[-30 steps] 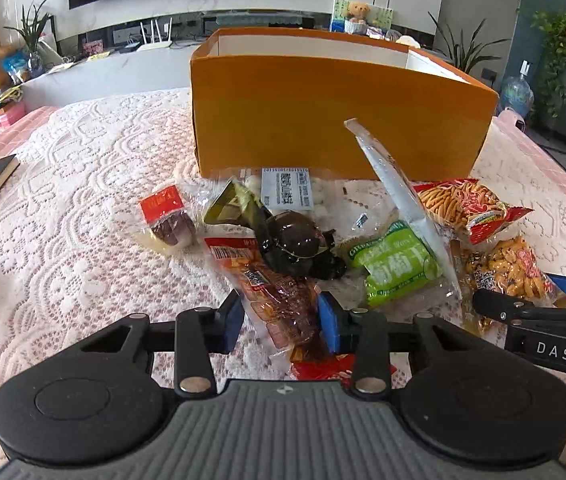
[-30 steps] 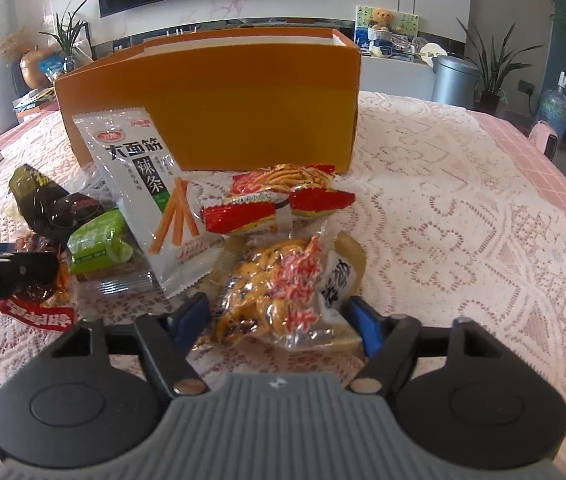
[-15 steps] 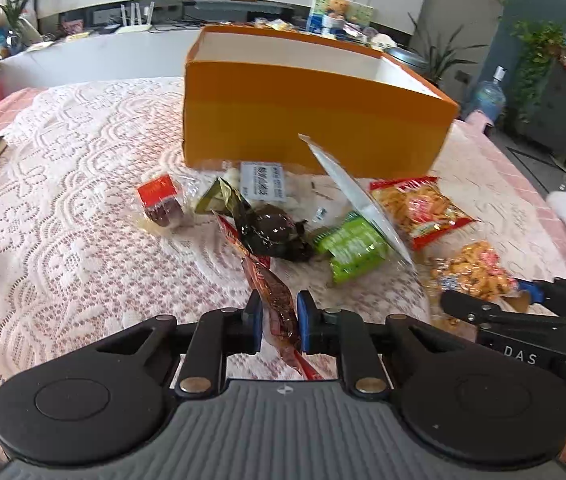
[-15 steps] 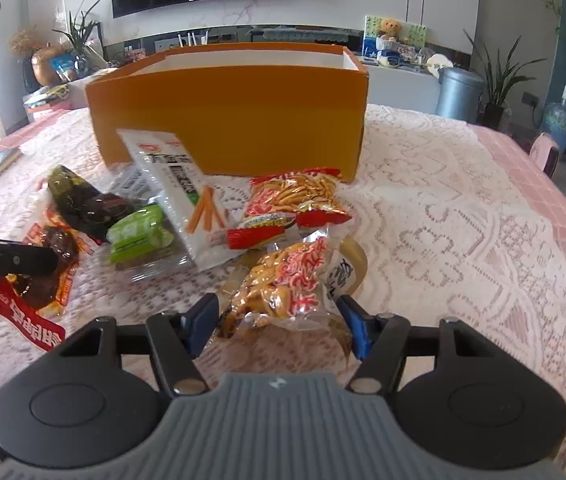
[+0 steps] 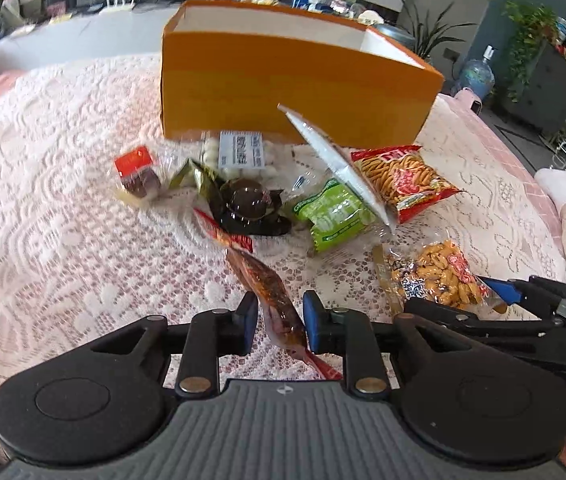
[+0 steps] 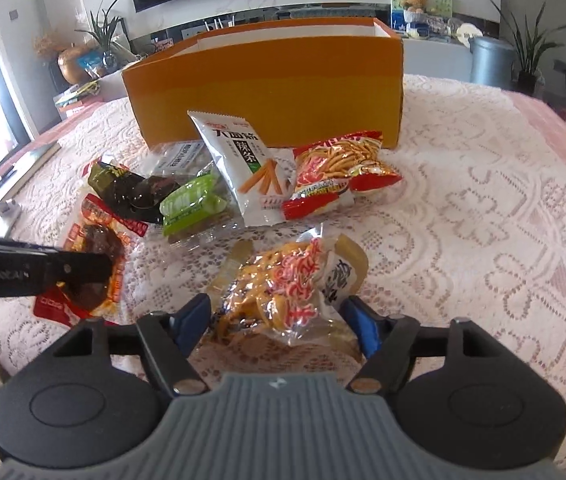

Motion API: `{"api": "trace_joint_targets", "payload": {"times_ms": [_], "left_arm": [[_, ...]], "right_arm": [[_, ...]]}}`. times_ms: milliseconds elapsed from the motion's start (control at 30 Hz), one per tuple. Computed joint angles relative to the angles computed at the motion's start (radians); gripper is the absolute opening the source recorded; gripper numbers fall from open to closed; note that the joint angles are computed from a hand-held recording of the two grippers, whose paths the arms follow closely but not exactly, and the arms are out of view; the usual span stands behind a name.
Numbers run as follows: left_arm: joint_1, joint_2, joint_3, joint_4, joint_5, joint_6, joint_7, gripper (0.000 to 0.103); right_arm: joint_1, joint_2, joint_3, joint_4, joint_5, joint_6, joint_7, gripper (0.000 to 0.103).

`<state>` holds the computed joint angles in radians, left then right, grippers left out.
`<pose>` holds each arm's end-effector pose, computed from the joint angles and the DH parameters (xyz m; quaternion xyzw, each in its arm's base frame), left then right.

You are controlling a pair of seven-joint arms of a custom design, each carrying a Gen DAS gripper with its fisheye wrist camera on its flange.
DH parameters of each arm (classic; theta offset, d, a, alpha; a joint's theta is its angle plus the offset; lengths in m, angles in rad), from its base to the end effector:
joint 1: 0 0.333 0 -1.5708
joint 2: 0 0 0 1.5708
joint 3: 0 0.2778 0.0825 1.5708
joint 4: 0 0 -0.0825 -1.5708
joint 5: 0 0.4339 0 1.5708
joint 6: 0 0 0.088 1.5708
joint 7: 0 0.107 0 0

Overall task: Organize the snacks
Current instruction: 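Close right tool on the clear bag of orange snacks while left tool lifts the jerky packet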

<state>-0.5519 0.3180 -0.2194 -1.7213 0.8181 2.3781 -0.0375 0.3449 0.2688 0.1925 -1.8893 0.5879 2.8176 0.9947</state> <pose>0.5215 -0.4809 0.3845 -0.7737 0.5387 -0.2653 0.2022 0.6105 0.3242 0.3714 -0.8213 0.4380 -0.0834 0.3559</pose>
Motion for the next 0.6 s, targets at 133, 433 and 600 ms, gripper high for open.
{"api": "trace_joint_targets", "payload": {"times_ms": [133, 433, 600], "left_arm": [[0.006, 0.018, 0.004, 0.008, -0.016, 0.011, -0.004, 0.028], [0.009, 0.003, 0.01, -0.024, -0.016, 0.029, -0.032, 0.025], [0.012, -0.03, 0.0, -0.05, -0.016, 0.035, -0.054, 0.022]], "right_arm": [[-0.002, 0.02, -0.009, 0.029, -0.004, -0.039, 0.037, 0.079], [0.029, 0.014, -0.03, 0.002, -0.12, 0.069, 0.109, 0.086], [-0.015, -0.005, 0.038, -0.02, -0.028, 0.063, -0.064, 0.086]]}}
